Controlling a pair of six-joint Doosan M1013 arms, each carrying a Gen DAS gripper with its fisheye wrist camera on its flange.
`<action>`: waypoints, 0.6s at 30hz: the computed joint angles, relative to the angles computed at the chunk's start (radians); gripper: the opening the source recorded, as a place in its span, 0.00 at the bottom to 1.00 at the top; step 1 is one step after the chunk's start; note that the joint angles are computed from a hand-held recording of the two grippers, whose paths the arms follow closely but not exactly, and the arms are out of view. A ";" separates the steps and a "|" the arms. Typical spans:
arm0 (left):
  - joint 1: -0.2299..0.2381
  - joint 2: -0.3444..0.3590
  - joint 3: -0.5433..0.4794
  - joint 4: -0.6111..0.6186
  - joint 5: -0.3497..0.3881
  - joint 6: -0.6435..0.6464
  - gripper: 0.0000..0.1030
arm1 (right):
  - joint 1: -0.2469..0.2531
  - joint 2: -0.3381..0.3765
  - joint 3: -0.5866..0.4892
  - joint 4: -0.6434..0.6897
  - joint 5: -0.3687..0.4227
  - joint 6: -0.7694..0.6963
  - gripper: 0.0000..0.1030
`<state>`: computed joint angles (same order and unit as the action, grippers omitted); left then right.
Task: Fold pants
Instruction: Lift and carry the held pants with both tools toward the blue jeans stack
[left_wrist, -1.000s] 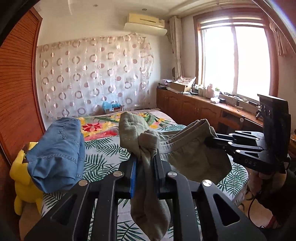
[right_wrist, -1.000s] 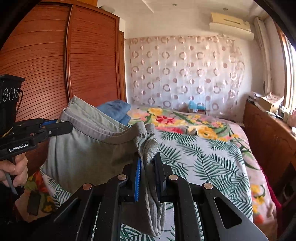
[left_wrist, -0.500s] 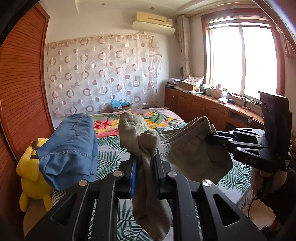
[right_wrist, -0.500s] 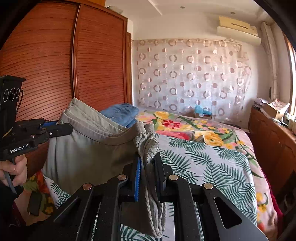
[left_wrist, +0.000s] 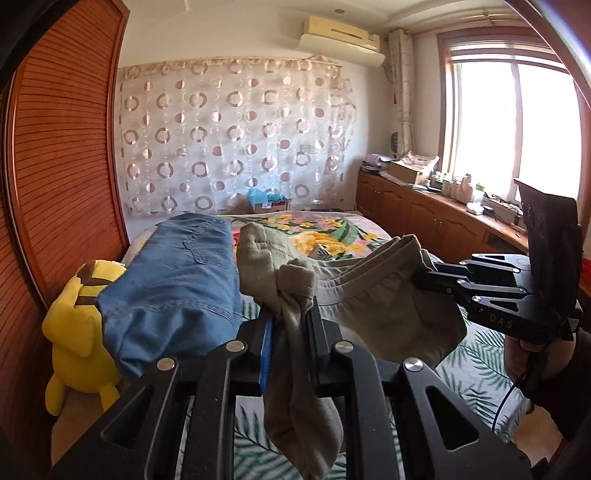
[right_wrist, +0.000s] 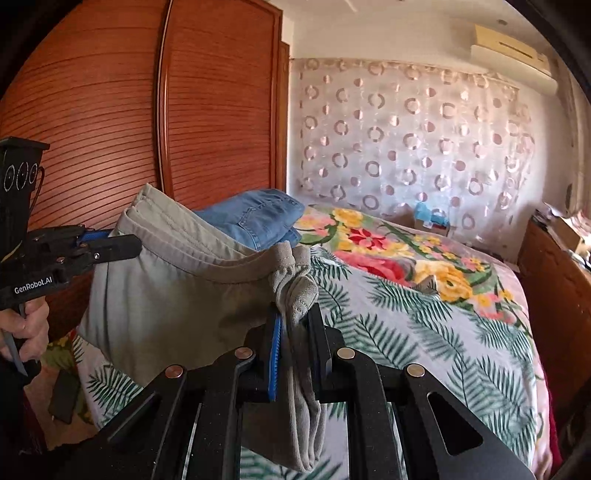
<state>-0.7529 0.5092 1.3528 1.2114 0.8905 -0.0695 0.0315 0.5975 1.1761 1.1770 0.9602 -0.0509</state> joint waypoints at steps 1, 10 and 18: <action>0.006 0.000 -0.001 -0.003 0.000 0.004 0.16 | 0.005 0.009 -0.020 -0.011 0.001 0.009 0.13; 0.063 0.009 -0.031 0.011 -0.026 0.027 0.16 | 0.055 0.083 -0.192 -0.090 -0.003 0.061 0.13; 0.099 0.019 -0.042 0.020 -0.012 0.035 0.16 | 0.095 0.148 -0.307 -0.126 -0.024 0.102 0.13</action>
<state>-0.6539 0.5278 1.3107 1.2314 0.8784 -0.0345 0.1269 0.7459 0.8689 1.0505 0.9366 0.0515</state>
